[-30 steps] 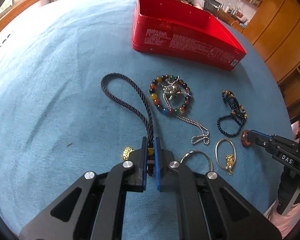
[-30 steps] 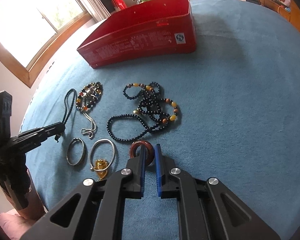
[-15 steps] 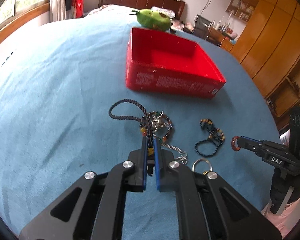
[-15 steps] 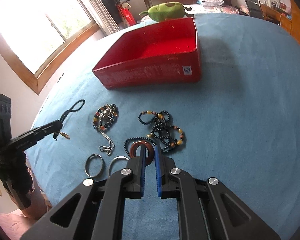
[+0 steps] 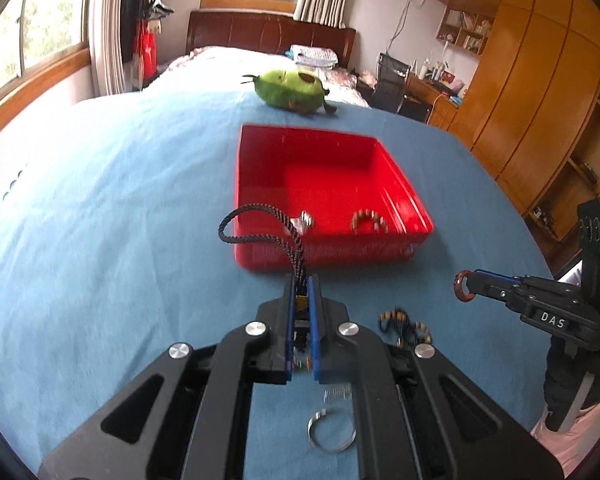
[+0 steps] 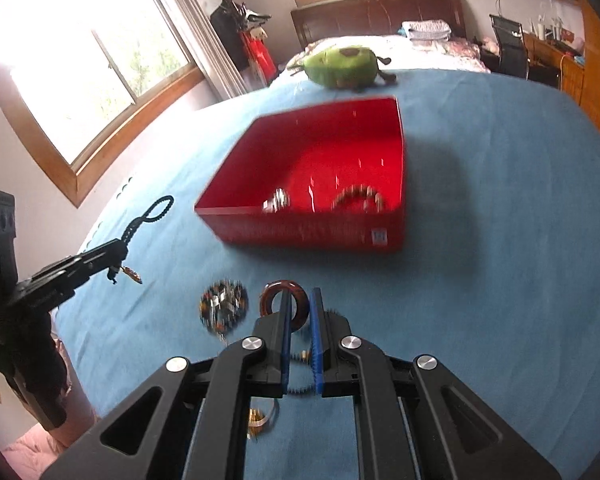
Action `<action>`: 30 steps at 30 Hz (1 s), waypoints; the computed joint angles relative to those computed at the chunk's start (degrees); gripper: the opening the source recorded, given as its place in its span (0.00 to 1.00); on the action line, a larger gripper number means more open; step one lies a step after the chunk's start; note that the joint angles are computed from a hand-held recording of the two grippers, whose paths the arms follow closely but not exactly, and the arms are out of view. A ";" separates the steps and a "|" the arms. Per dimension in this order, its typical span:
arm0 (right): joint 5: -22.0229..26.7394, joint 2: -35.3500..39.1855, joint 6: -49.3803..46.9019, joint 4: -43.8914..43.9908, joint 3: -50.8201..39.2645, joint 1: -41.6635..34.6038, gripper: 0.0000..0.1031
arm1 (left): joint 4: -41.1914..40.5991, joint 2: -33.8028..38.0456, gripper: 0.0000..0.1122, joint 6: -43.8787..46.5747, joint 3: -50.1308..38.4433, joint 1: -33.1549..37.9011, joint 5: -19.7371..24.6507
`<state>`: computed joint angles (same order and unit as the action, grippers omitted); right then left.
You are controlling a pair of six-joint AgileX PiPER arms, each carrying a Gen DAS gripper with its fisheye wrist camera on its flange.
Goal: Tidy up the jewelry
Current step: 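Carry the lanyard and red ring into the red box and release both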
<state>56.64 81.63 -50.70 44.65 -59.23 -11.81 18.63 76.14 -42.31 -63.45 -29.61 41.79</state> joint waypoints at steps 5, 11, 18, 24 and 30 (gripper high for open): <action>-1.82 5.28 5.93 -1.78 -7.98 3.50 0.08 | -1.45 6.14 0.04 3.23 -7.61 2.91 -0.30; -4.88 13.67 11.88 -3.57 -17.14 8.21 0.08 | -6.50 16.24 0.04 8.99 -16.65 8.11 -3.66; -6.47 23.98 17.77 -6.85 -26.38 11.63 0.08 | -10.99 27.86 0.04 14.44 -26.59 11.30 -2.06; -7.06 29.46 20.45 -9.69 -30.94 12.76 0.08 | -12.04 36.59 0.04 16.55 -34.76 13.12 0.92; -6.66 33.33 22.74 -11.87 -34.54 13.24 0.08 | -11.56 41.70 0.04 17.29 -40.06 13.26 3.70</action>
<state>49.98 114.96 -27.96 32.78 -93.78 1.43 7.08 117.84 -25.03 -103.52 -16.35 45.50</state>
